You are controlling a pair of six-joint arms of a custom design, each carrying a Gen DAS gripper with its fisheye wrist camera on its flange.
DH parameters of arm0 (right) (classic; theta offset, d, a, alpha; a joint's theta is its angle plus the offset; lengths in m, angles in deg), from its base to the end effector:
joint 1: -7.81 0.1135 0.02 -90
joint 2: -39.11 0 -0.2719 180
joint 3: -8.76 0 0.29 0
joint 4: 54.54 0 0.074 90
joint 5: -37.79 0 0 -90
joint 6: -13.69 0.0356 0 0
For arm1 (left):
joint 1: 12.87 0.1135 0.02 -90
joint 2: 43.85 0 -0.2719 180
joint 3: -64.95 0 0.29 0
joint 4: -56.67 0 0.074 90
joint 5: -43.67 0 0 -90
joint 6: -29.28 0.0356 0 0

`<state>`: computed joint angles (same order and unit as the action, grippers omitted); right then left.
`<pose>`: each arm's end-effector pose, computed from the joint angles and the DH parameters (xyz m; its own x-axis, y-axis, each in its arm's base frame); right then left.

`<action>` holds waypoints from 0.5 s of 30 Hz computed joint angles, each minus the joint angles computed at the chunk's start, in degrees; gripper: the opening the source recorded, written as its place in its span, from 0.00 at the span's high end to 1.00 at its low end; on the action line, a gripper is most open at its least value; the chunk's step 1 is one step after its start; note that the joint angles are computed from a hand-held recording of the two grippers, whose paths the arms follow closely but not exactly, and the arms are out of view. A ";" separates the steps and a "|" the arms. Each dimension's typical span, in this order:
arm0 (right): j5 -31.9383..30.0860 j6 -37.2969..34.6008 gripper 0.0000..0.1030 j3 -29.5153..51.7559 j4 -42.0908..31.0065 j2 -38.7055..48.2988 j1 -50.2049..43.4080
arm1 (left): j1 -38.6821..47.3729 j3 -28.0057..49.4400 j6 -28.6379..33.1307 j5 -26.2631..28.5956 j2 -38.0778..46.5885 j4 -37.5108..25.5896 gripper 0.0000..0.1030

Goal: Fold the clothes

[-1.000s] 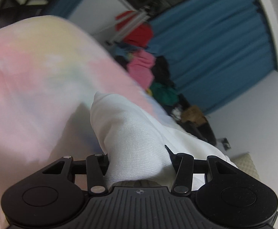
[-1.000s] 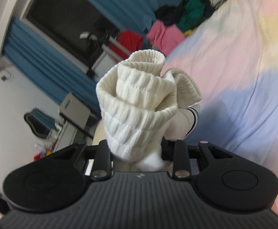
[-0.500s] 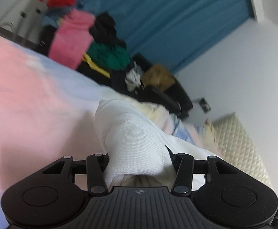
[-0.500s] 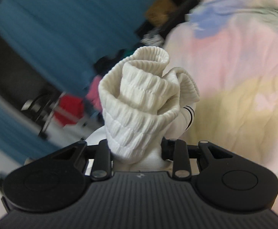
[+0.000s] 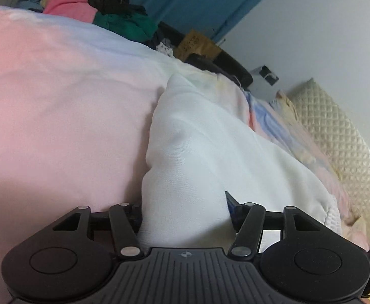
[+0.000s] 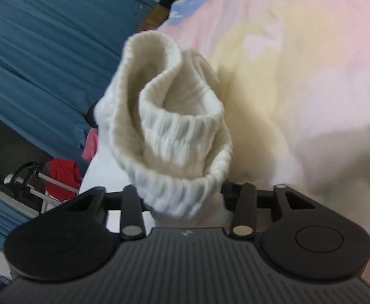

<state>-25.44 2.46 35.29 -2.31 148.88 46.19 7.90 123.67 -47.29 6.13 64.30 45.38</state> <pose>0.1956 0.1344 0.0269 -0.3255 0.8593 -0.3945 0.3471 0.4967 0.7955 0.3280 0.0942 0.0681 -0.7592 -0.1366 -0.6363 0.3319 0.7597 -0.5591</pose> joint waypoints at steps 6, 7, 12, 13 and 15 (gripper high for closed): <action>-5.85 1.83 0.47 1.81 -39.56 -26.47 -2.09 | -1.61 -6.91 2.73 -10.76 -18.76 -7.04 0.18; -5.18 2.65 0.47 2.06 -46.18 -31.40 -1.19 | -0.87 -7.68 3.54 -10.68 -22.31 -9.49 0.16; 5.23 3.76 0.47 5.83 -76.50 -52.85 9.79 | 4.65 -9.00 9.11 -8.00 -42.72 -27.19 0.04; 8.96 4.19 0.47 8.18 -82.77 -54.99 13.18 | 6.08 -8.44 10.53 -6.68 -46.69 -31.55 0.02; 16.09 5.85 0.46 13.56 -94.48 -57.10 20.12 | 9.61 -6.01 14.85 -3.53 -55.33 -43.04 0.00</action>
<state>-9.35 8.31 48.85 -96.78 91.78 66.32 17.52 117.65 -32.44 2.60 8.97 2.34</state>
